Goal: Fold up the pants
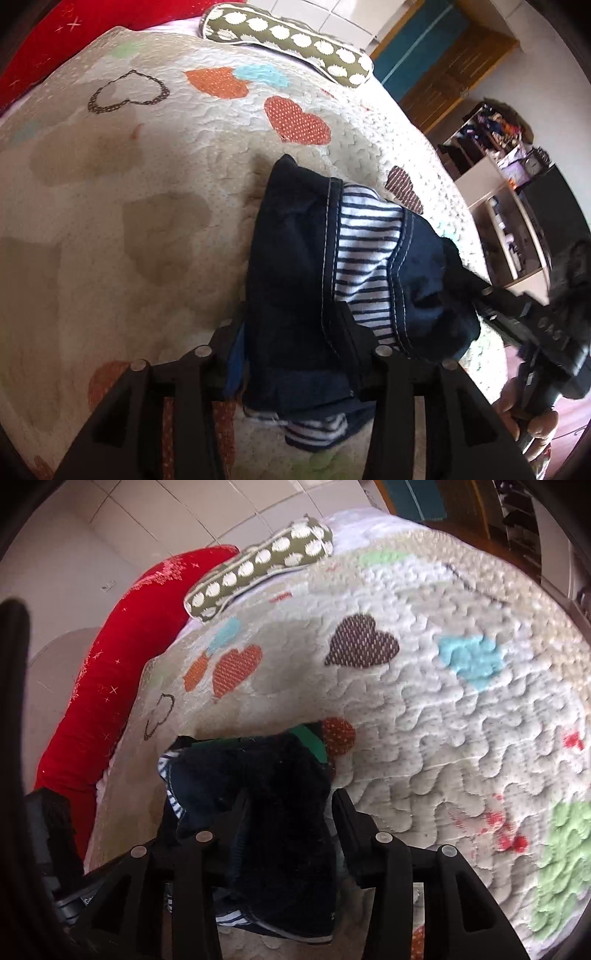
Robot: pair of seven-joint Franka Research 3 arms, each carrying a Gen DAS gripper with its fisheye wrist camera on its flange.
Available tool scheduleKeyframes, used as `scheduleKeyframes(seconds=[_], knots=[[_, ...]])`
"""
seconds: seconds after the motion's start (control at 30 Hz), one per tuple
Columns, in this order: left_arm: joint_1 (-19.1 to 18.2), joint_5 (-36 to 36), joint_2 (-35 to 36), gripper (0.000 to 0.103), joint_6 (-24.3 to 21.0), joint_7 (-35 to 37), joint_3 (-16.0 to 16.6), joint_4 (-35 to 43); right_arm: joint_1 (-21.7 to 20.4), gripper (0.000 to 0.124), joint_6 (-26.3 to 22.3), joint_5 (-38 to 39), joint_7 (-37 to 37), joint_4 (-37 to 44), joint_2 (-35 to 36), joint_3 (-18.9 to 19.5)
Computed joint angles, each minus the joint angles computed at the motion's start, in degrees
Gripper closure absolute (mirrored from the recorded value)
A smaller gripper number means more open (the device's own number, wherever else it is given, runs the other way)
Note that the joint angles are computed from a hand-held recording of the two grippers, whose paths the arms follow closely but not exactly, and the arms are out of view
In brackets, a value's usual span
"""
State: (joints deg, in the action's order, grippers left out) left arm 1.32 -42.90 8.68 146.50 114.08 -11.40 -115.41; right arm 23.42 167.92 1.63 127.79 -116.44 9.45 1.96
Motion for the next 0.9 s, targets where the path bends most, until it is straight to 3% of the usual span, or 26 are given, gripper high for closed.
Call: scheduleKeyframes(seconds=[0.03, 0.1, 0.23, 0.27, 0.4, 0.5, 0.53, 0.63, 0.73, 0.9], knots=[[0.35, -1.32, -0.61, 0.060, -0.17, 0.87, -0.09, -0.43, 2.21, 0.075, 0.95, -6.07, 4.61, -0.60, -1.29, -2.59], [0.62, -4.13, -2.67, 0.060, 0.64, 2.91, 0.13, -2.35, 2.49, 0.075, 2.96, -9.40, 6.58, -0.94, -2.82, -2.50], [-0.54, -6.13, -7.45, 0.056, 4.33, 3.80, 1.74, -7.43, -2.84, 0.075, 3.54, 11.50, -13.82, 0.46, -2.05, 7.01], [-0.96, -5.78, -9.11, 0.055, 5.61, 3.49, 2.24, -9.33, -2.75, 0.075, 2.34, 13.99, -15.62, 1.22, -1.03, 7.43], [-2.98, -1.64, -13.75, 0.054, 11.00, 1.41, 4.28, -14.77, 1.86, 0.075, -0.48, 8.00, -7.62, 2.52, 2.80, 2.27], [-4.25, 5.38, -16.96, 0.052, 17.29, -3.25, 4.67, -19.01, 4.05, 0.075, 0.46, 2.80, -3.46, 1.50, 1.74, -0.34], [-4.53, 7.08, -18.24, 0.047, 18.77, -4.32, 4.89, -20.50, 4.76, 0.075, 0.81, 0.76, -1.72, 0.75, 0.56, -1.04], [-4.16, 14.17, -22.39, 0.041, 24.35, -10.00, 3.79, -25.43, 7.82, 0.071, 2.05, -11.56, 8.66, -2.00, -2.86, -4.24], [-1.43, 21.96, -26.48, 0.032, 27.65, -16.47, 0.58, -29.55, 8.87, 0.070, 1.24, -25.11, 20.51, -5.32, -6.61, -5.46], [5.93, 31.63, -33.67, 0.019, 30.92, -26.07, -7.79, -35.01, 6.31, 0.068, -3.31, -37.22, 33.02, -10.55, -12.31, -1.94]])
